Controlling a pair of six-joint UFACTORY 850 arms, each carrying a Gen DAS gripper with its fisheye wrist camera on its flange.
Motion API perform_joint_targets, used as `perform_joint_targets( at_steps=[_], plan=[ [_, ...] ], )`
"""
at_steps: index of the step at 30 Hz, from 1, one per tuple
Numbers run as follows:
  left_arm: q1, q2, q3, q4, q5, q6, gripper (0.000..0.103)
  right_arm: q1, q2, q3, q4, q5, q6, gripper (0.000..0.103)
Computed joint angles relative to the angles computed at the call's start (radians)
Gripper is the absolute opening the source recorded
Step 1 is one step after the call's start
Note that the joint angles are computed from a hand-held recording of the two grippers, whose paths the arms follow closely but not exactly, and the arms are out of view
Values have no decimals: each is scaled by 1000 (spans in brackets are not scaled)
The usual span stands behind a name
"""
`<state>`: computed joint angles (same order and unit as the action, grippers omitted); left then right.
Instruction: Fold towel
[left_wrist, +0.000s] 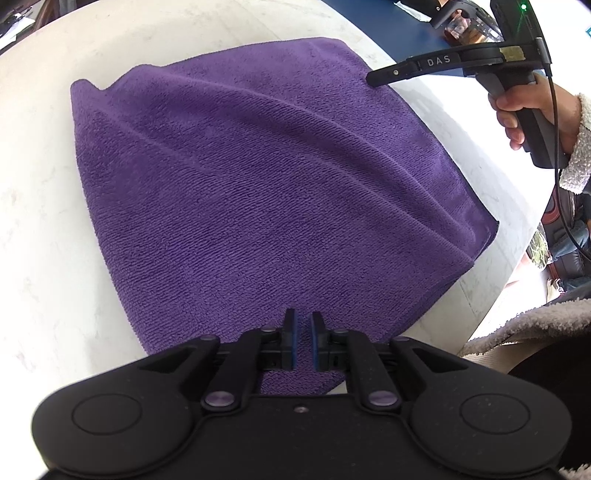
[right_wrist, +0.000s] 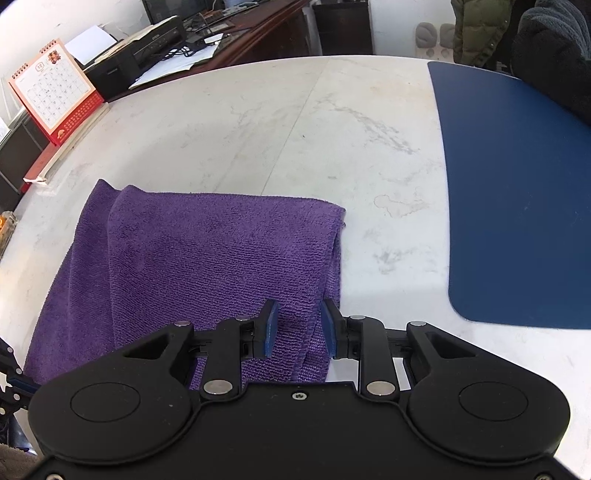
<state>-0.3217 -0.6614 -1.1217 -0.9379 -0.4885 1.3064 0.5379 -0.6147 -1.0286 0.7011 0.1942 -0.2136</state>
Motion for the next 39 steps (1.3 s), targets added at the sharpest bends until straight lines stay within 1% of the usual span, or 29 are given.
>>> perform_joint_targets(
  at_steps=[1, 2, 5, 7, 9, 10, 15, 16, 17, 22, 27, 30, 33, 34, 39],
  plan=[
    [0, 0, 0, 1, 0, 0, 8, 1, -2, -3, 16, -1, -22, 23],
    [1, 0, -1, 2, -1, -2, 8, 1, -4, -6, 33, -3, -45, 17],
    [1, 1, -2, 4, -3, -7, 8, -1, -5, -6, 24, -6, -64, 6],
    [1, 1, -2, 5, -4, -10, 8, 3, -6, -8, 81, -4, -153, 6],
    [1, 1, -4, 9, -6, -14, 8, 11, -6, -12, 172, 3, -284, 5],
    [1, 1, -5, 10, -6, -16, 8, 11, -4, -11, 187, 8, -304, 5],
    [2, 1, -8, 19, -12, -23, 8, 3, 7, -6, 187, 21, -303, 5],
    [3, 0, -9, 20, -12, -24, 8, 1, 8, -5, 189, 21, -304, 3],
    [3, -1, -9, 21, -12, -24, 8, 0, 8, -5, 201, 23, -316, 1],
    [4, -5, -14, 28, -15, -30, 8, -8, 5, -8, 263, 26, -384, 1],
    [4, -6, -20, 39, -18, -37, 8, -15, 8, -6, 98, 2, -197, 3],
    [5, -6, -23, 44, -20, -42, 8, -15, -1, -12, 77, -14, -161, 4],
    [3, -6, -22, 43, -17, -42, 8, -14, -8, -16, 65, -19, -141, 8],
    [3, -6, -21, 42, -16, -41, 8, -12, -9, -17, 72, -18, -149, 8],
    [2, -6, -22, 41, -14, -42, 8, -5, -13, -31, 263, -13, -330, 7]
  ],
)
